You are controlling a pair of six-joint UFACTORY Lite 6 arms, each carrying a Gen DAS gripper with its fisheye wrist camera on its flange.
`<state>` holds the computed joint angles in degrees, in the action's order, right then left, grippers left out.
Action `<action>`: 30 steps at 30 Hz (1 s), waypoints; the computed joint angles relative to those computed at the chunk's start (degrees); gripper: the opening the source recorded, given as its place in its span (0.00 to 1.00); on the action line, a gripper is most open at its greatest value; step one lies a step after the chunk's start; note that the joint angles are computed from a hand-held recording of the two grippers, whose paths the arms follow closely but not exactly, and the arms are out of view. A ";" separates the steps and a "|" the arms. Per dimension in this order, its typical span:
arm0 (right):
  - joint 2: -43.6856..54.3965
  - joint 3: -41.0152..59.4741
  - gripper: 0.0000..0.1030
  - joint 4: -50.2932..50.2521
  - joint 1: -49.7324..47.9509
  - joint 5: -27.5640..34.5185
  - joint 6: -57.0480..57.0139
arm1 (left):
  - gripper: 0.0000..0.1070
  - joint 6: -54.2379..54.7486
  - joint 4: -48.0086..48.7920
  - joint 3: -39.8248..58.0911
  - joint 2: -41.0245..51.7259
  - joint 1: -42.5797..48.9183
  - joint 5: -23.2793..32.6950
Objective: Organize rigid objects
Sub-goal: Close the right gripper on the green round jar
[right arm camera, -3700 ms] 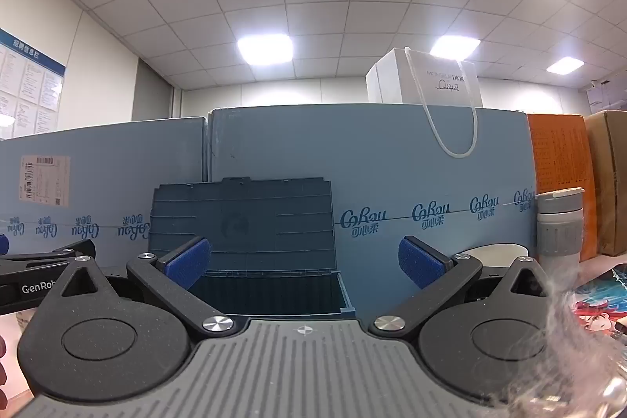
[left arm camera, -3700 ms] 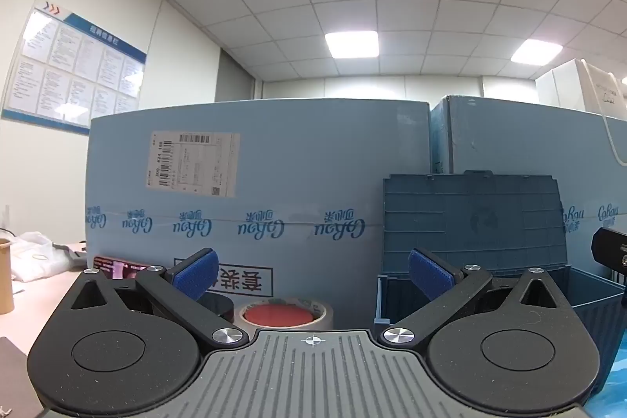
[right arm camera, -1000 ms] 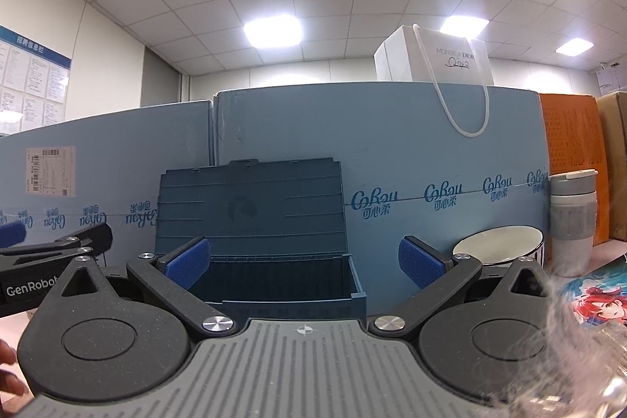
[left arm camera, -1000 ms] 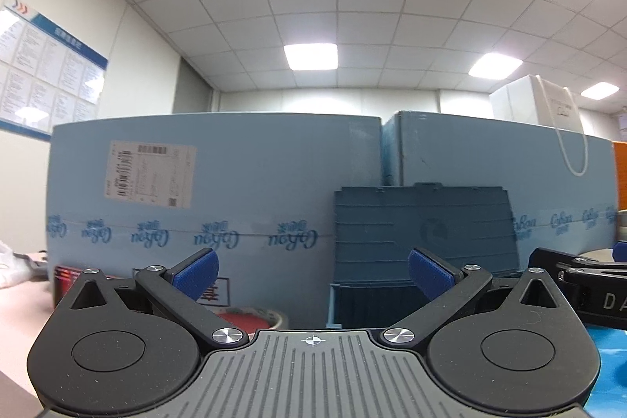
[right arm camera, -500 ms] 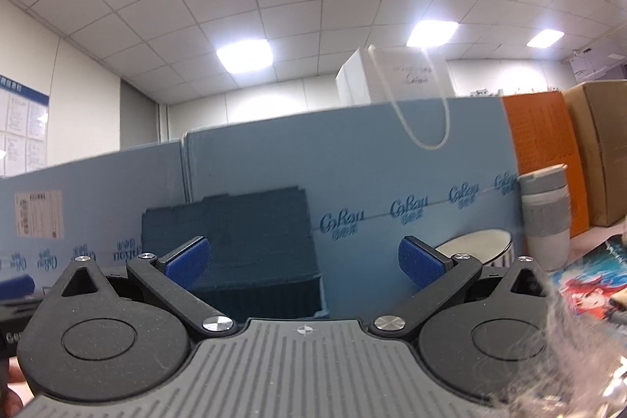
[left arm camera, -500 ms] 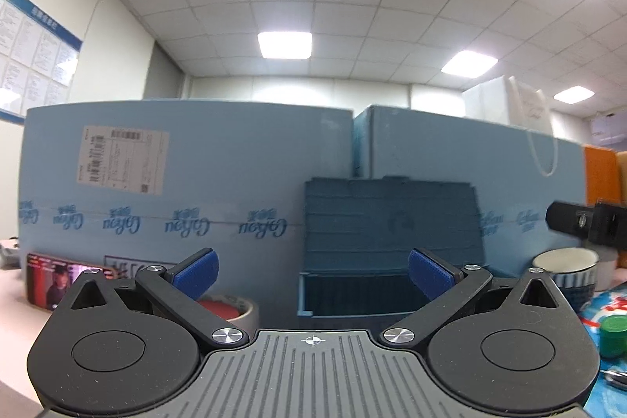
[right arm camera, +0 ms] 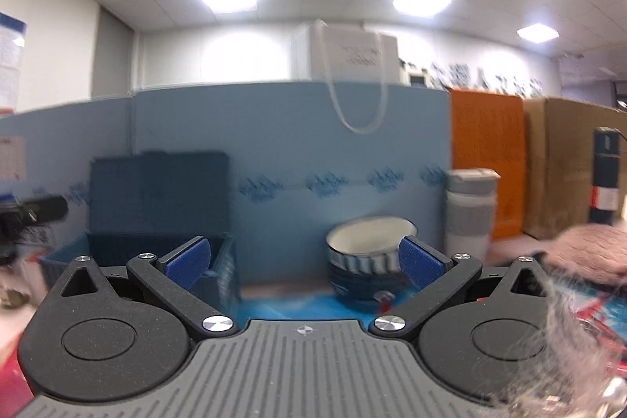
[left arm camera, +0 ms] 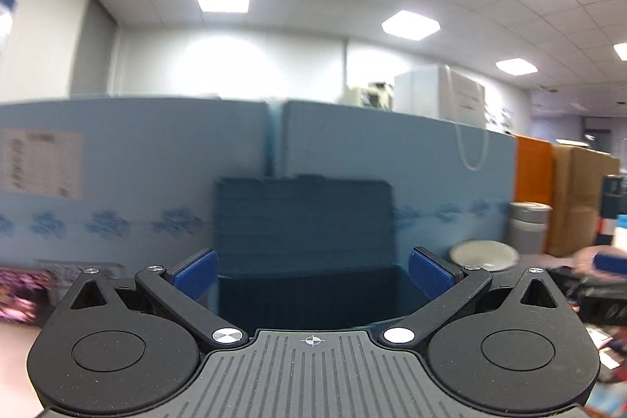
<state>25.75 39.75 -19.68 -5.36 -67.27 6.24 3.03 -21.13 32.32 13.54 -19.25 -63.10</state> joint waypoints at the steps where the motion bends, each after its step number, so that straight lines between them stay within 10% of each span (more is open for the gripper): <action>1: -0.59 0.57 1.00 0.61 -0.32 2.51 0.65 | 0.96 -1.07 1.23 1.36 -1.33 0.48 4.16; 6: -2.48 4.05 1.00 -6.04 -4.84 13.29 9.23 | 0.96 -10.63 11.19 9.57 -2.16 2.72 20.29; 14: -3.70 9.72 1.00 -16.13 -8.11 26.78 15.50 | 0.96 -20.76 23.71 9.59 1.31 6.23 20.32; 22: 4.73 25.76 0.93 -46.69 -6.35 42.58 45.34 | 0.96 -29.21 33.05 10.69 1.74 11.70 21.87; 30: 13.19 33.93 0.90 -43.88 -2.52 45.88 50.12 | 0.96 -32.21 35.60 11.20 2.19 13.50 21.60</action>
